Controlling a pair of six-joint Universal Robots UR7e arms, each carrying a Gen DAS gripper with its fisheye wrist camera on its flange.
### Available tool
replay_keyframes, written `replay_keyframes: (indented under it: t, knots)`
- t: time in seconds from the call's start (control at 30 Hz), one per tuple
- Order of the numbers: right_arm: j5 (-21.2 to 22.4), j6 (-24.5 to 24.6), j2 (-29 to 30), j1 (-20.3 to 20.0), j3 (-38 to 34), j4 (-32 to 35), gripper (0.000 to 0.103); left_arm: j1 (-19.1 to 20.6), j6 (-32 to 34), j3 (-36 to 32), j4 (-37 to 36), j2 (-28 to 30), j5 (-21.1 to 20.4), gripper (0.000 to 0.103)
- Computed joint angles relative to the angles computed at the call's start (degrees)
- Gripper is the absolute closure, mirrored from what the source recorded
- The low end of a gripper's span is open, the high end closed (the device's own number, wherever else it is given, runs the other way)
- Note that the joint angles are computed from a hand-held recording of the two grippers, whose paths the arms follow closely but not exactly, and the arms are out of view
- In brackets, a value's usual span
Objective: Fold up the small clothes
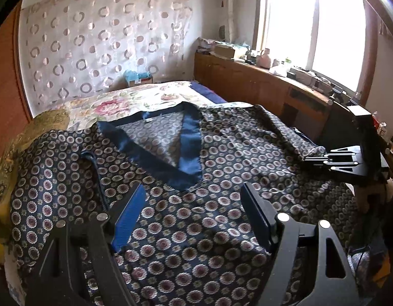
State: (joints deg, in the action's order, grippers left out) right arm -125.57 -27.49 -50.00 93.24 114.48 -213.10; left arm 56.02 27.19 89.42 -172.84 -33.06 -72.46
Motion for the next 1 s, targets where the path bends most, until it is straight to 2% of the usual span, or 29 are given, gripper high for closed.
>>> replay_keyframes:
  t: [0.23, 0.33, 0.4, 0.6, 0.8, 1.0]
  knots:
    - [-1.33, 0.03, 0.34, 0.12, -0.27, 1.92, 0.1, -0.34, -0.41, 1.1, -0.31, -0.13, -0.6, 0.026]
    - [-1.8, 0.93, -0.2, 0.02, 0.23, 2.25, 0.096, -0.4, -0.56, 1.55, -0.4, -0.18, -0.72, 0.025]
    - [-3.51, 1.65, -0.55, 0.84, 0.88, 1.01, 0.083, -0.55, -0.49, 1.86, -0.81, -0.01, -0.67, 0.026]
    - [-4.79, -0.59, -3.07, 2.68, 4.33, -8.05, 0.062, -0.78, -0.31, 2.64, -0.96, 0.12, -1.04, 0.026]
    - [-8.12, 0.72, -4.32, -0.3, 4.35, -9.86, 0.06, -0.88, -0.41, 2.84, -0.72, 0.32, -1.14, 0.026]
    - [-3.75, 7.26, -6.42, -4.25, 6.17, -5.1, 0.06, -0.71, -0.8, 2.04, 1.06, 1.17, -0.86, 0.026]
